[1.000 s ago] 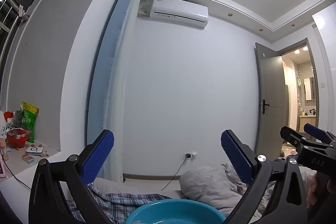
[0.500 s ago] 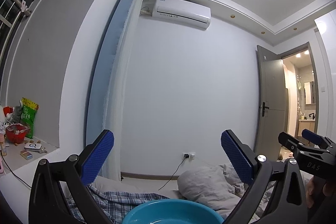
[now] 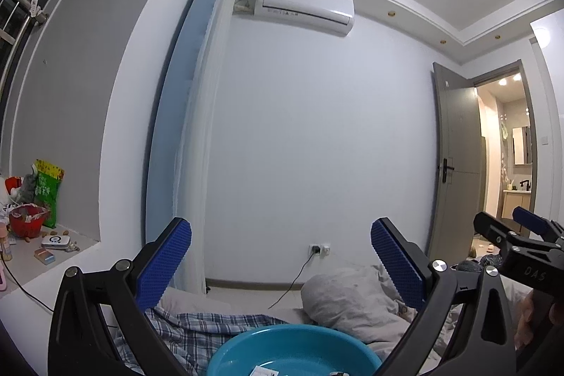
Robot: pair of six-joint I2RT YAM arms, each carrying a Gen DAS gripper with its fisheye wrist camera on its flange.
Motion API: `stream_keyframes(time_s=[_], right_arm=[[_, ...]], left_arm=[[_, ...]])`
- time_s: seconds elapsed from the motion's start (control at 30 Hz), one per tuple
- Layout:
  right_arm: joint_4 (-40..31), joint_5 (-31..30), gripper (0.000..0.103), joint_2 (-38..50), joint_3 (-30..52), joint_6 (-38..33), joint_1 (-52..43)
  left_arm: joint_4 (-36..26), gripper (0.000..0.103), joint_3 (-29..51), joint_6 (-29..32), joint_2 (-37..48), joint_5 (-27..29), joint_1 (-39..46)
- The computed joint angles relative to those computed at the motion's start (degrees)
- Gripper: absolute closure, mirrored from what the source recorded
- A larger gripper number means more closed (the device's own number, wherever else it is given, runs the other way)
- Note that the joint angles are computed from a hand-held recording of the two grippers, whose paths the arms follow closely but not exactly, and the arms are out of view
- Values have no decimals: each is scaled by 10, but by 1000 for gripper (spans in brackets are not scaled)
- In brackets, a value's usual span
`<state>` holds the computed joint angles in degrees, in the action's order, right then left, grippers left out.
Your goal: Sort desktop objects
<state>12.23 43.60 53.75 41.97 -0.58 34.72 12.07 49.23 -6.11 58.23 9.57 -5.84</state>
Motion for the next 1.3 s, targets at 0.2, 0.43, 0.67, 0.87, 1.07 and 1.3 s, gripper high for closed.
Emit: stream_keyframes(time_s=[0.2,0.43,0.67,0.87,1.07,1.3], right_arm=[[-10,-6,1,8,7,7,-10],[-21,-11,1,10,11,13,-16],[-29,-11,1,10,16,22,-18],[-31,-14,1,16,17,23,-18],[-39,-14,1,15,18,26,-17],[-41,-20,1,7,16,29,-24]], left_arm=[[-8,0,11,-7,15,-2,-2],[-6,0,1,-6,9,-11,-9],[-14,0,9,-8,15,-5,-5],[-20,0,16,-10,25,0,-3],[-23,0,21,-8,31,-5,-8],[-26,0,21,-6,30,-11,-15]])
